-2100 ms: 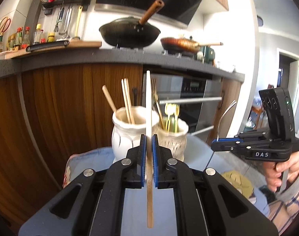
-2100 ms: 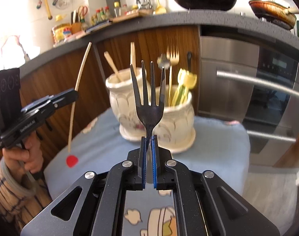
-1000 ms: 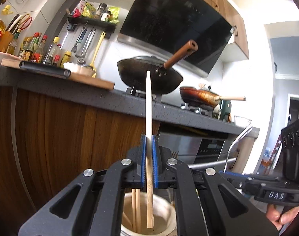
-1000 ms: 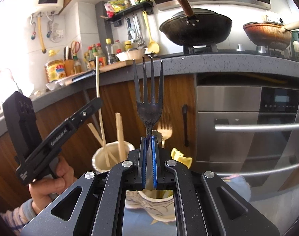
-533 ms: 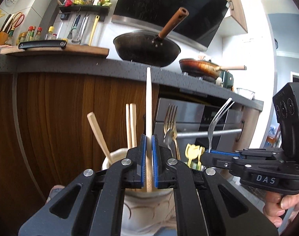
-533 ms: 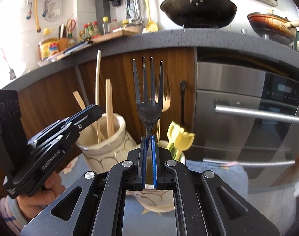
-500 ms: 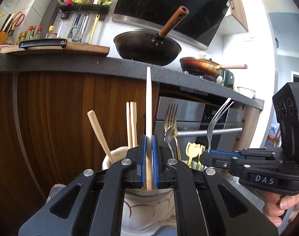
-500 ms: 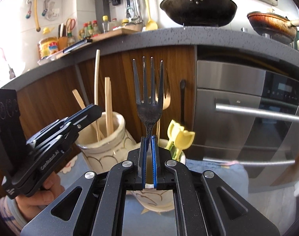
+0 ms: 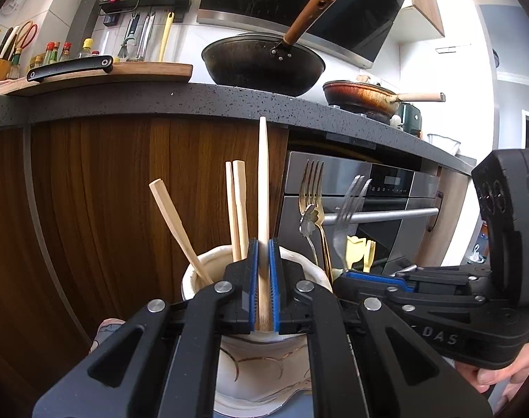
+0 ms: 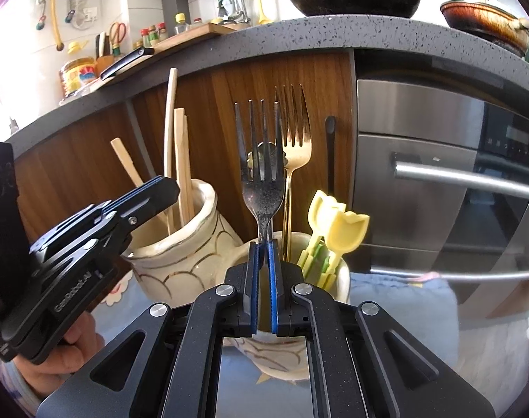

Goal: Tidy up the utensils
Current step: 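Open the left tool dropping the chopstick in the tall cup while the right releases the fork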

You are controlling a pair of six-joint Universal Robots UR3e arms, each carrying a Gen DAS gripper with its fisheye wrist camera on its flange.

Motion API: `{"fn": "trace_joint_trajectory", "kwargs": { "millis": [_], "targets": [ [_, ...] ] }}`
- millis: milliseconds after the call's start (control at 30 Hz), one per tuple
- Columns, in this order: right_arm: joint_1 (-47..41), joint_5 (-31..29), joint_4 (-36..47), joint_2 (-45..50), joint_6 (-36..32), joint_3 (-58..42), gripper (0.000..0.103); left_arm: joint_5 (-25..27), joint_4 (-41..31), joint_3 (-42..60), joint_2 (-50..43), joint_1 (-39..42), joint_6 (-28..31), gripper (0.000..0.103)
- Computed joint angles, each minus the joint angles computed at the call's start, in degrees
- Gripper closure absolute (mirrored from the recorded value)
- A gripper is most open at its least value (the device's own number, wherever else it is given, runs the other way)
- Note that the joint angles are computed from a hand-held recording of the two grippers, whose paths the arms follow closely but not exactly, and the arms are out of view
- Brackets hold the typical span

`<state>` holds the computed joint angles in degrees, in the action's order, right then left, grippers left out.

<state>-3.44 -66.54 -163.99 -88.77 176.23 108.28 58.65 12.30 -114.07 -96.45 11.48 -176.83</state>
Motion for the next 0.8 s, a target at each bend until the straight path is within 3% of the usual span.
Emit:
{"fn": "trace_joint_trajectory", "kwargs": {
  "millis": [300,500,567,733,800],
  "targets": [
    [0.36,-0.83,-3.05,2.42,2.05,-0.04,0.096,1.58,-0.43,0.52,-0.05,-1.03,1.43,0.094],
    [-0.42,-0.02,-4.93,0.98,2.07,1.61,0.096,0.99,0.35,-0.38,0.36,-0.78,1.37,0.083],
    [-0.9,0.58,-6.05,-0.14,2.03,2.77,0.096,0.45,1.25,-1.27,0.85,-0.38,1.17,0.073],
    [-2.64,1.49,-11.07,-3.36,2.87,6.93,0.085,0.85,4.34,-4.07,2.86,-0.09,1.46,0.065],
    [-3.34,0.96,-14.05,-4.61,3.61,8.93,0.073,1.74,6.28,-5.89,4.11,0.08,1.67,0.064]
  ]
}}
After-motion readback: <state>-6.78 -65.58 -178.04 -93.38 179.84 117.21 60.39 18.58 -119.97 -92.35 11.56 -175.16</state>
